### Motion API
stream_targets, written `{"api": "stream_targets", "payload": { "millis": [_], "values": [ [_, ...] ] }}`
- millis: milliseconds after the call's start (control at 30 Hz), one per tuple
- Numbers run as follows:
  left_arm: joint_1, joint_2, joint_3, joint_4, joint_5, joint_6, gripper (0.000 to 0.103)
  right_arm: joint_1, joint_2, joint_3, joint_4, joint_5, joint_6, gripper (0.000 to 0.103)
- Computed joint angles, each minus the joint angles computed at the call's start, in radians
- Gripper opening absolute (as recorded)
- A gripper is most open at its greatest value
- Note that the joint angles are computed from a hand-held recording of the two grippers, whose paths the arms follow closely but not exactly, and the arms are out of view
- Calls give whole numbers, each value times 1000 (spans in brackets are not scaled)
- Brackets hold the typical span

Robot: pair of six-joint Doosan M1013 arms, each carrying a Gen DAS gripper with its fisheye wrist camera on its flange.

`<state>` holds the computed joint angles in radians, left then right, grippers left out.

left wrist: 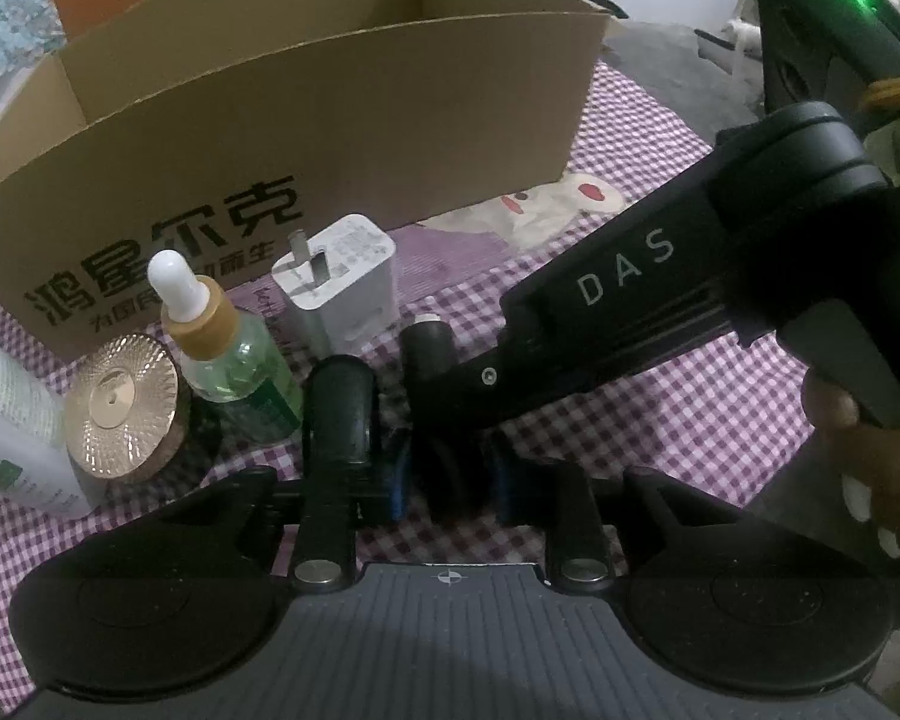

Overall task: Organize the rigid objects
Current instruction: 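Close the right gripper around the black tube, then lift the black tube with the right gripper and carry it into the box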

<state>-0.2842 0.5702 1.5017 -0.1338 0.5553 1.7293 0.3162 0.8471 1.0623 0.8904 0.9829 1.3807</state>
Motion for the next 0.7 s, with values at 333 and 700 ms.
{"api": "stream_targets", "payload": {
  "millis": [333,700],
  "values": [
    [-15,-74,63,-55,-76,73,23,-8,-104,118,9,-83,-48,24],
    [22,-146,35,-59,-172,103,22,12,-144,18,-9,-118,-147,24]
  ]
}}
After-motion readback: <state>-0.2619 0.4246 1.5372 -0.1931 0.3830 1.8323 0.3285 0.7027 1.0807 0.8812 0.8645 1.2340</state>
